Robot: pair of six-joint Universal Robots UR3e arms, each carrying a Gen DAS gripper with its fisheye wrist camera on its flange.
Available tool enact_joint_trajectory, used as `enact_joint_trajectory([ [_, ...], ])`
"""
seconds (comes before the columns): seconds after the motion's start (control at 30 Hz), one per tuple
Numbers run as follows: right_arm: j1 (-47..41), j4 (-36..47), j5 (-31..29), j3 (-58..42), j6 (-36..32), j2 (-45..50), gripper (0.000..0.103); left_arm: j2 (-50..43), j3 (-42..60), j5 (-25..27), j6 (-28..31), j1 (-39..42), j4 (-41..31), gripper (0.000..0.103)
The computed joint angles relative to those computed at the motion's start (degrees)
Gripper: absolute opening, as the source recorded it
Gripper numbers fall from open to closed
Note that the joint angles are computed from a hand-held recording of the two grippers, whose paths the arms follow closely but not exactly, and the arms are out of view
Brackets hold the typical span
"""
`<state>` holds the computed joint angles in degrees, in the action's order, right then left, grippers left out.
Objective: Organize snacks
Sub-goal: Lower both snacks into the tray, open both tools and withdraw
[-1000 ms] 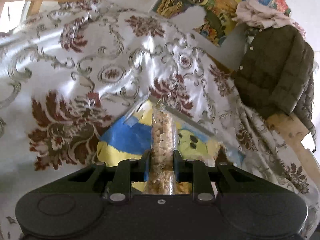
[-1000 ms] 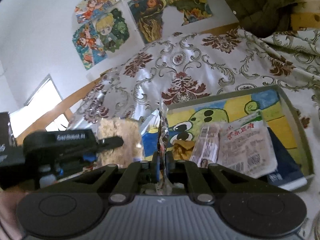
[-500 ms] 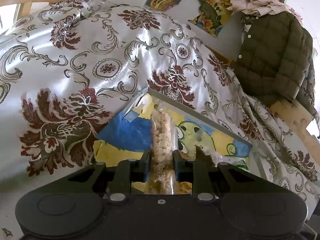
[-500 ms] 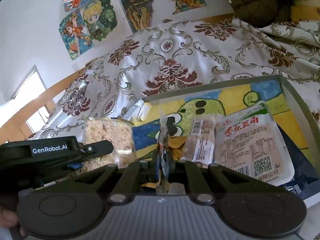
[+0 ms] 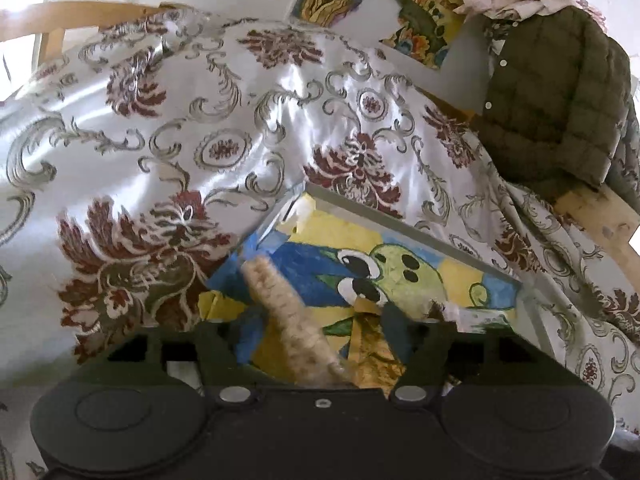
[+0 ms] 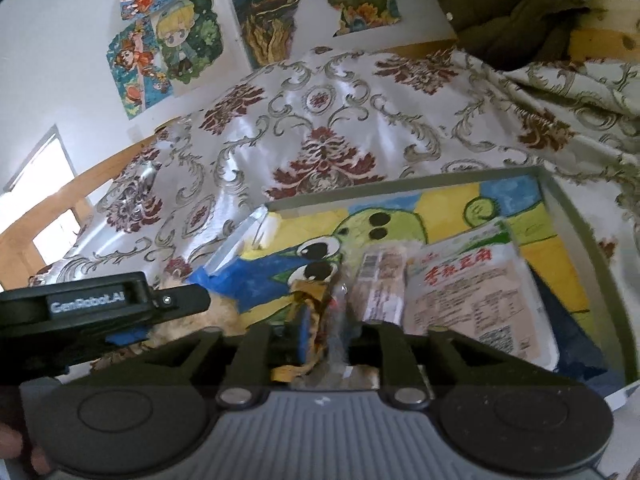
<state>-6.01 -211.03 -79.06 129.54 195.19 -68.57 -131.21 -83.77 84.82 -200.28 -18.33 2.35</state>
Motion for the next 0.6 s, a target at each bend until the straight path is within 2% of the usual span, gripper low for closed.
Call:
enact_joint_trajectory([
  [0.07,-0.4,-0.8,-0.2,0.7,0.1,-0.8,0.047,0.6,-0.2,0.6,0.7,-0.4,0.5,0.079],
  [0.17,-0.5,-1.1,-2.0,1.5,-0.5,-2.6,0.059,1.9,-1.5,2.0,1.3,-1.1,2.3,0.089],
  [0.3,-0.7,-1.8,-4.5,3.4,-1.6,-6.1,0.074,3.9,-3.4,4.3,2.6,-2.3,4.6,0.095],
  [0.37,-1.5,-2.4,-5.0,4.9,-2.1,-8.7,0.085,4.9,-4.5,6.4,3.5,-3.2,5.8,0.102],
  [0.57,-5.0,-3.8,-4.0,11.8,-3.0,-18.6,0.103,10.1,-9.7,11.4,5.4,-5.5,7.6,0.102],
  [0.6,-6.0,-3.7,-2.9,13.3,-3.2,-20.8,0.103,11.1,-10.9,12.2,5.5,-5.9,8.2,0.102],
])
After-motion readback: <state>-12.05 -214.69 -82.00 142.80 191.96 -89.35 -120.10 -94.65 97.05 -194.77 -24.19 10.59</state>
